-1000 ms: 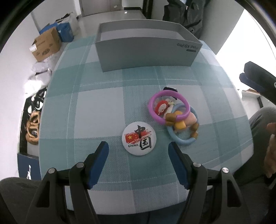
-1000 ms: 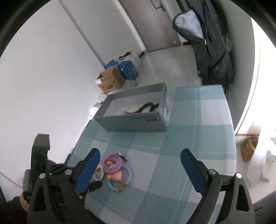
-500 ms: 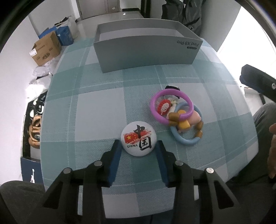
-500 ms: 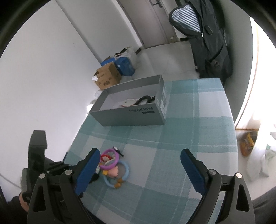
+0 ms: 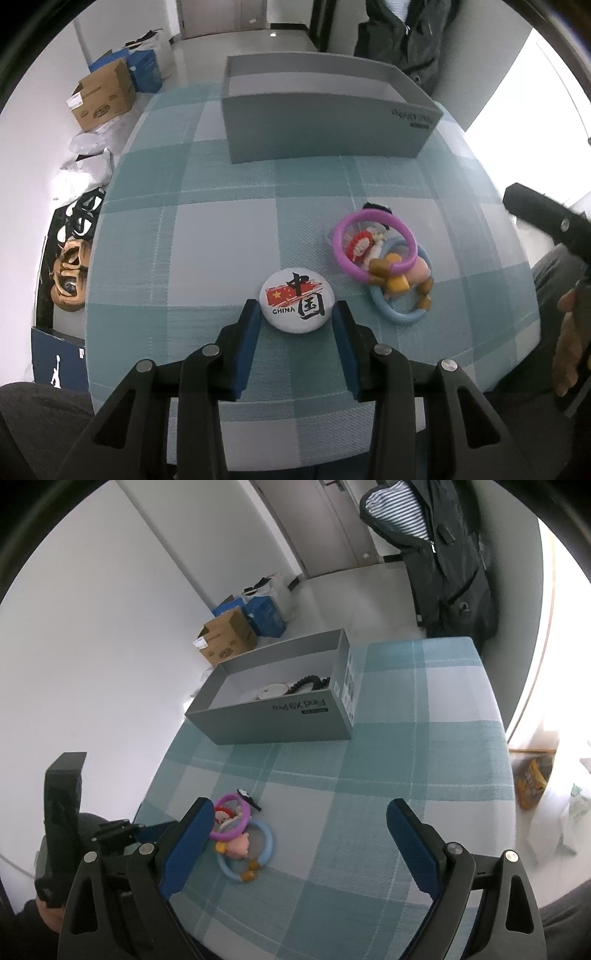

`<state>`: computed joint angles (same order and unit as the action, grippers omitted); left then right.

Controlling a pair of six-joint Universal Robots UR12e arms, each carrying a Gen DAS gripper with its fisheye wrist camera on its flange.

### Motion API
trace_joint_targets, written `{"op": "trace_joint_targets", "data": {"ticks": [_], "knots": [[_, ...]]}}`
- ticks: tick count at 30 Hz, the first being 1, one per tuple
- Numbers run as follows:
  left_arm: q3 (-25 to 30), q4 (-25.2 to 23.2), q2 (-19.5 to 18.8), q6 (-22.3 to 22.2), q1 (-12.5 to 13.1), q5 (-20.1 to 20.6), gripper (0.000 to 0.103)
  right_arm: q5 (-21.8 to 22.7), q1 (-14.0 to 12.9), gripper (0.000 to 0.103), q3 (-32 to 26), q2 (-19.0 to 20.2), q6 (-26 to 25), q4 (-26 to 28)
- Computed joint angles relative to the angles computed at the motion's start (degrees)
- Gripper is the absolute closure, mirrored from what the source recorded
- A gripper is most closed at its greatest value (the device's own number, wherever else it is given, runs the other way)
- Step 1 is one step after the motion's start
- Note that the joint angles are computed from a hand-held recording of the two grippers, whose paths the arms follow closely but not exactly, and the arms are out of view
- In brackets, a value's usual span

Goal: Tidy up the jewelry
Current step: 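Move both tools back to the pile, left tool toward the white 'China' badge, then grasp the pink ring with the right tool while the left tool grasps the white 'China' badge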

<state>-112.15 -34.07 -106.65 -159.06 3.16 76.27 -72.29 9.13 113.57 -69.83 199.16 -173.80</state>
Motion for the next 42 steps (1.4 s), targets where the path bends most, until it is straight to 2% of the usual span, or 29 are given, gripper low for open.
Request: {"op": "trace_joint_targets", "data": {"ticks": [6,10,12,15,18,21,22,24,26,27,28,29,30,31,35,42], "knots": [[-0.33,1.37,0.19,-1.84,0.93,-3.2,0.069,4.71,-0.29,0.008,-0.5,1.02,-0.34,0.15],[-0.06,0.98,-0.19,-2.28,1.11,-3.41,0.069,8.37,-0.19,0.009,-1.76,2.12,-1.24,2.03],[0.1,0.9,-0.42,-2.03,0.97,-2.62,0.069,8.72,0.17,0.01,-2.8,2.78,-1.62,3.86],[0.65,-0.8,-0.81,-1.6,0.91,-1.67,0.069,9.35,0.65,0.032,-4.25,3.71,-2.87,6.15],[0.74,-0.46,-0.89,-1.32,0.89,-1.1,0.069,7.95,1.7,0.045,-5.93,4.34,-5.8,9.95],[1.01,0.12,-1.15,-1.33,0.48,0.39,0.068,6.95,2.26,0.05,-6.55,4.63,-6.99,11.06],[1.1,0.07,-1.2,-1.16,0.37,0.68,0.068,6.38,2.46,0.056,-6.81,4.73,-7.28,11.53],[1.08,0.8,-1.32,-0.63,0.07,1.58,0.068,5.87,2.61,0.06,-7.11,4.87,-7.4,12.04],[0.86,2.03,-1.43,0.17,-0.45,2.81,0.068,6.25,2.55,0.068,-7.32,5.07,-7.41,12.79],[0.77,2.62,-1.5,0.5,-0.64,3.31,0.067,6.6,2.49,0.077,-7.35,5.16,-7.37,12.92],[0.69,3.26,-1.58,0.81,-0.86,3.84,0.067,6.73,2.42,0.079,-7.44,5.17,-7.44,13.17],[0.62,3.29,-1.5,1.1,-0.82,3.81,0.067,6.91,2.35,0.082,-7.35,5.17,-7.33,12.81],[0.66,3.15,-1.5,1.18,-0.72,3.52,0.067,7.06,2.3,0.09,-7.32,5.17,-7.39,12.63],[0.62,2.96,-1.37,1.2,-0.6,3.11,0.067,6.85,2.29,0.095,-7.33,5.14,-7.53,12.51],[1.13,2.04,-1.63,0.96,0.14,0.63,0.068,8.12,1.83,0.096,-6.77,5.14,-6.59,10.98],[0.75,2.76,-1.03,-3.08,1.43,-3.18,0.068,9.83,0.67,0.096,-5.08,4.62,-3.37,5.94]]}}
